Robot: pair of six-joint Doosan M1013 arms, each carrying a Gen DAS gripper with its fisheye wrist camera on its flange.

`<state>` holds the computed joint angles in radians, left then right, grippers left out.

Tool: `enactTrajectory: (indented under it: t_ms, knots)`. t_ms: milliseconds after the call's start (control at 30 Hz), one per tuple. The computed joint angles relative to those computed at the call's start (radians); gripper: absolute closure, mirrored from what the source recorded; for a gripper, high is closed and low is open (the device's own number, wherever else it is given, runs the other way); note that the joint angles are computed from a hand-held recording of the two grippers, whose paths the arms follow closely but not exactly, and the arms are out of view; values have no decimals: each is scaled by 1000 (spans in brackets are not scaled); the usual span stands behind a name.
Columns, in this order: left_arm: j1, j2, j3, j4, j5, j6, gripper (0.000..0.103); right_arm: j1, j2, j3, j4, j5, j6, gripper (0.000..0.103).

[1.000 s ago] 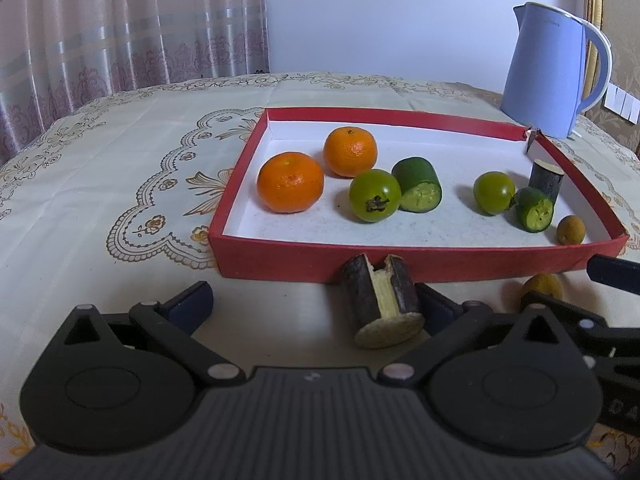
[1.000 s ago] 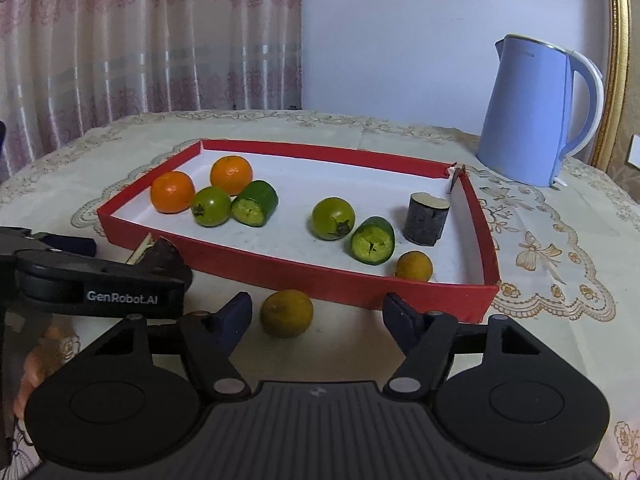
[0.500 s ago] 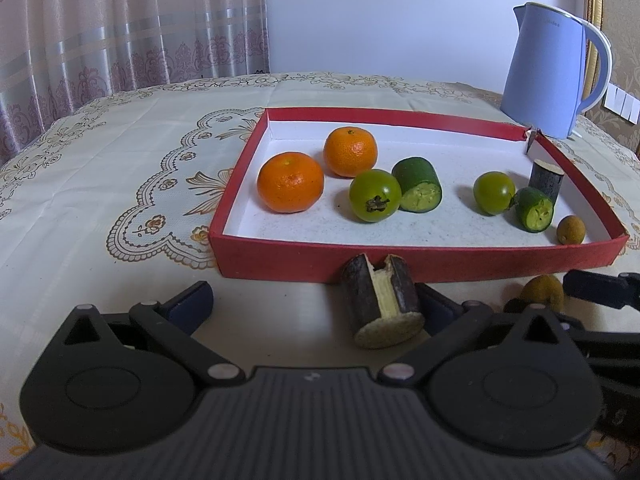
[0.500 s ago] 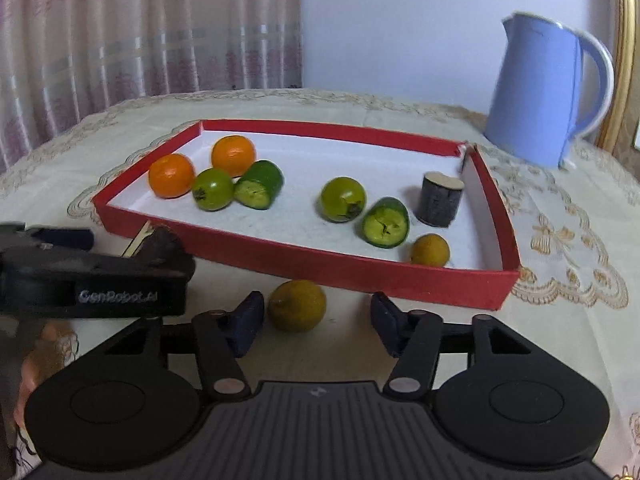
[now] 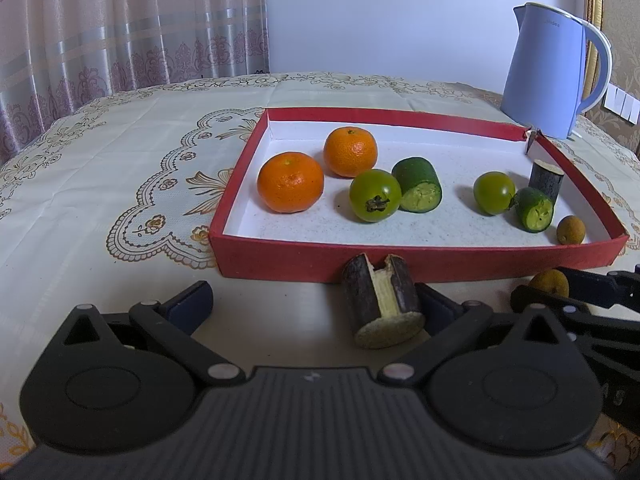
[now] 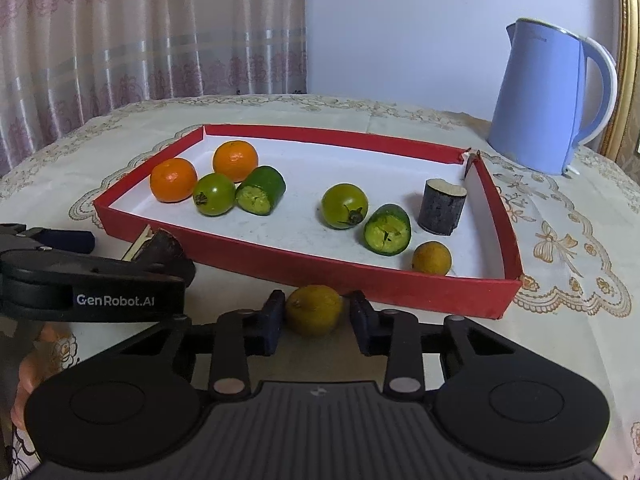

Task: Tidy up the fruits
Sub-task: 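Grasp the small yellow fruit beside the tray with the right gripper, then carry the yellow fruit into the red tray and open the right gripper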

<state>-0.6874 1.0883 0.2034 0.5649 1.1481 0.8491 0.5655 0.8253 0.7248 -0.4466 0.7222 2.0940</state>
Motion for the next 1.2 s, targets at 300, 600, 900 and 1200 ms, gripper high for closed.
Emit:
enactTrajectory:
  t_ms: [300, 600, 900, 1200]
  knots:
    - [1, -3, 5, 0, -2, -1, 0, 2, -5, 14, -20, -14, 29, 73]
    - [0, 0, 1, 0, 0, 0, 0, 4, -33, 64, -84, -45, 62, 74]
    - [0, -1, 3, 0, -1, -1, 0, 1, -80, 130, -196, -87, 166, 74]
    - [0, -3, 5, 0, -3, -1, 0, -8, -31, 22, -200, -63, 143, 74]
